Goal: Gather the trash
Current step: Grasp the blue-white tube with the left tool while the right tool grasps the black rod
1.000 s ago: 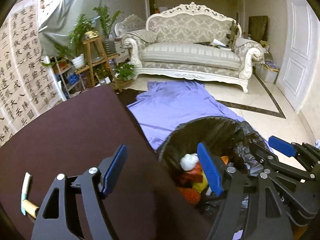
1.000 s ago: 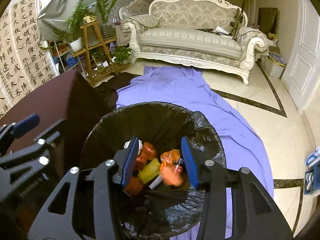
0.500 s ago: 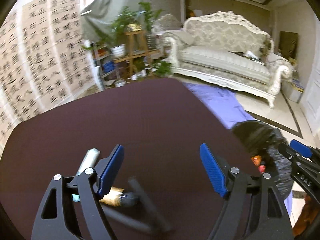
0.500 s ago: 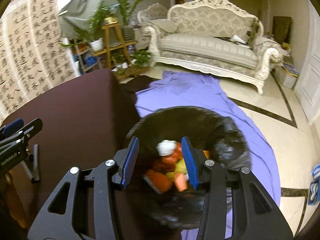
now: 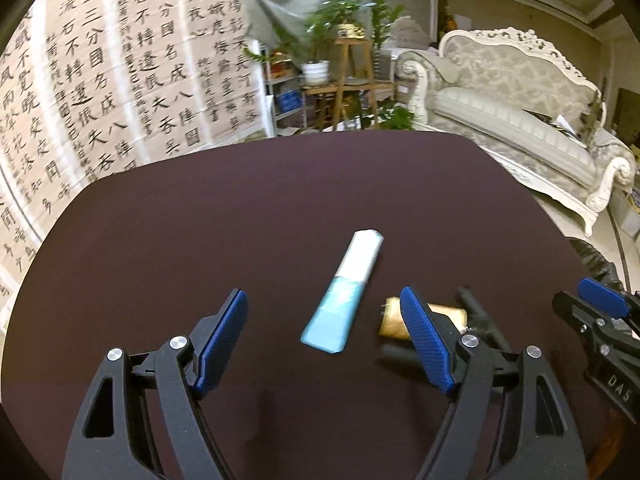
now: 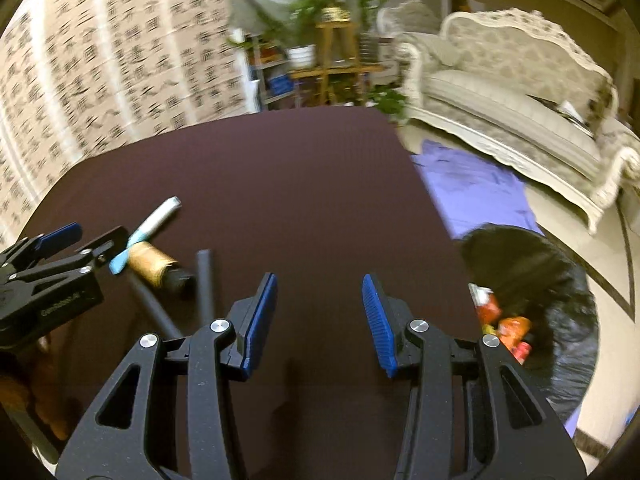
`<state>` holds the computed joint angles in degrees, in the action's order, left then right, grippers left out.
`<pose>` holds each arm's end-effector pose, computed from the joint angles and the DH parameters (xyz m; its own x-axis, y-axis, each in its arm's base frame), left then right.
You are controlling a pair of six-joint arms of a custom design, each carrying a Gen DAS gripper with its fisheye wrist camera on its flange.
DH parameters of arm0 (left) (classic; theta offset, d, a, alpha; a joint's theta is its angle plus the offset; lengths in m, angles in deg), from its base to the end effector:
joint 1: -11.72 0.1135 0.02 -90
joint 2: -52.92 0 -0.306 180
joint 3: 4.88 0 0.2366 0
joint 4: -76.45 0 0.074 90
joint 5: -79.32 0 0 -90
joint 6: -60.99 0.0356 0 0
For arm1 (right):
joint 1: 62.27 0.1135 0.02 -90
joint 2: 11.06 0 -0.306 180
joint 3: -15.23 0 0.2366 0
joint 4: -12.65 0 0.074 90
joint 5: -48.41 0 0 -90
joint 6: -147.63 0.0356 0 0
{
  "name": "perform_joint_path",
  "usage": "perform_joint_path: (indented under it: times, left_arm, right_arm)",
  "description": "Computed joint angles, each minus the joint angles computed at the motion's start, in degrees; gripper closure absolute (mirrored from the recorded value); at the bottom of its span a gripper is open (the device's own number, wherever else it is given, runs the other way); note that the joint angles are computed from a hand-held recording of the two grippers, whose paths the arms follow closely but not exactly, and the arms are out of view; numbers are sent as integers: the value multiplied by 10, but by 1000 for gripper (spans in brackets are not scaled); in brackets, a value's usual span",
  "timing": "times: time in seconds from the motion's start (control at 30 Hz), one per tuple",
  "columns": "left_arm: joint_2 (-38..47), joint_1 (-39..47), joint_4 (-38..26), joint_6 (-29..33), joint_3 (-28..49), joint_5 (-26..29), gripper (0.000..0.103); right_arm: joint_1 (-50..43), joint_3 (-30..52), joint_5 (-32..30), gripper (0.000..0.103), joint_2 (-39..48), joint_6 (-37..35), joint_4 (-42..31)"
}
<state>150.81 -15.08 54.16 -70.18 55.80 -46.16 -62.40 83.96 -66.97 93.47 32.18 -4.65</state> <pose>0.2795 -0.1180 0.1848 -0.6475 -0.2735 -0.7113 -0.4278 0.9029 0.0423 0.3524 0.0145 0.1864 -0.6124 -0.3869 -0.6894 -0.5742 0.8171 0.0515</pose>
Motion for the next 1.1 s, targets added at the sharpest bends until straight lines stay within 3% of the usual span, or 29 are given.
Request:
perform_joint_path:
  times: [0.37,0.73,0.9,1.1]
  left_arm:
    - [-1,32,32,23,-33,47,27]
    - [31,65,37,66,-7,97,27]
    - [46,78,37,76,7,116,38]
    - [48,59,43,76,6,98,55]
  right_arm:
    - [73,-20,51,63,4,-32,-7]
    - [66,17,64,88,32,-6,-8]
    - [66,28,61,90,40,1,-11]
    - [69,29,65,90,41,-3,-8]
